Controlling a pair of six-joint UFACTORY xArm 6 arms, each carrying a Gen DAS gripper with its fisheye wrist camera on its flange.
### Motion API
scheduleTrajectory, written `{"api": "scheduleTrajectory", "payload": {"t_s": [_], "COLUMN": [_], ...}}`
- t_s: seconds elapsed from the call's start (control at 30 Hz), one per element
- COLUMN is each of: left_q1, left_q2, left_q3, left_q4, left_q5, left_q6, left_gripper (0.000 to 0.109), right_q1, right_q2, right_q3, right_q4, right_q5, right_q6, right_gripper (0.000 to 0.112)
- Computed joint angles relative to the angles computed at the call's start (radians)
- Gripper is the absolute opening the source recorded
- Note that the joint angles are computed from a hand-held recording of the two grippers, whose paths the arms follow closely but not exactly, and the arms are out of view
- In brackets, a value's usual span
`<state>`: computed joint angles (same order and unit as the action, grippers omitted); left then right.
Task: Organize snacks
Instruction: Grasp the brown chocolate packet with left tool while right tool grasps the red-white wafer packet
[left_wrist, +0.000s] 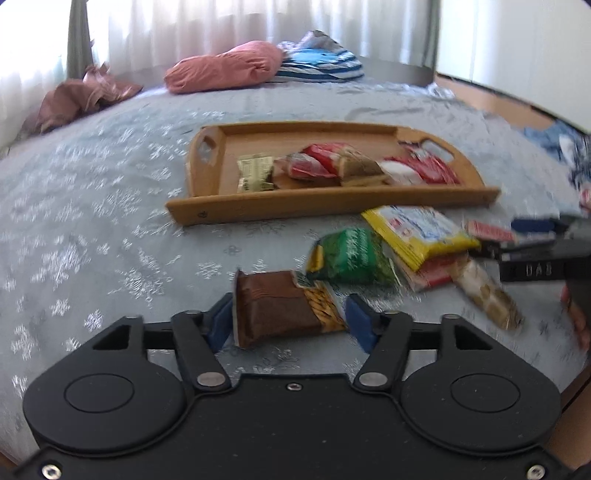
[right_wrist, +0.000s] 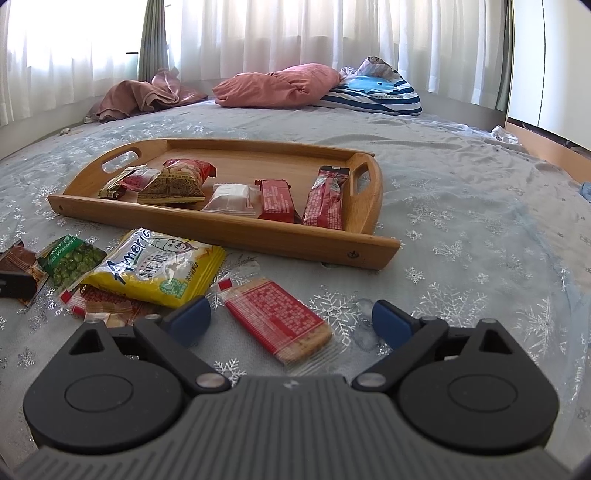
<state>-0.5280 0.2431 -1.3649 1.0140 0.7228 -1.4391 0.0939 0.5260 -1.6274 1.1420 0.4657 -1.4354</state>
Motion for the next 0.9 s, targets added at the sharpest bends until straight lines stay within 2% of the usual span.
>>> {"api": "scheduleTrajectory", "payload": {"t_s": [0.1,0.17,0.27,0.3,0.37,0.43,0.5,0.63,0.9], "left_q1": [-0.018,-0.020,-0.020,-0.022,-0.018,-0.014,-0.007,0.002,-0.003], "left_q2": [0.023,0.022,0.015,0.012,0.001,-0.015,-0.034,-0.051,-0.068], "left_q3": [-0.023,-0.024,-0.022,-0.024,-0.019,-0.007,0.008,0.021,0.016], "left_q4": [0.021,0.019,0.007,0.008,-0.005,0.002,0.007,-0.011,0.010], "left_q5": [0.030,0.025,0.023,0.033,0.032,0.032,0.020,0.005,0.021], "left_q6": [0.025,0.029,0.027,0.020,0.020,-0.002,-0.019,-0.031,-0.062], "left_gripper": [0.065,0.060,0.054,0.048,0.043,0.031,0.026,0.023,0.018], "right_q1": [0.000,0.000,-0.002,-0.004,-0.005,-0.007,-0.007,0.003,-0.010], "right_q2": [0.000,0.000,-0.010,-0.018,-0.036,-0.058,-0.078,-0.106,-0.134], "right_q3": [-0.001,0.000,0.011,0.020,0.041,0.068,0.094,0.135,0.148], "right_q4": [0.002,0.003,0.030,0.043,0.068,0.096,0.118,0.191,0.225], "right_q5": [0.001,0.000,0.005,0.011,0.015,0.023,0.030,-0.001,0.012], "right_q6": [-0.002,-0.003,-0.029,-0.039,-0.063,-0.100,-0.121,-0.187,-0.185], "right_gripper": [0.100,0.099,0.088,0.080,0.069,0.050,0.037,0.037,0.037]}}
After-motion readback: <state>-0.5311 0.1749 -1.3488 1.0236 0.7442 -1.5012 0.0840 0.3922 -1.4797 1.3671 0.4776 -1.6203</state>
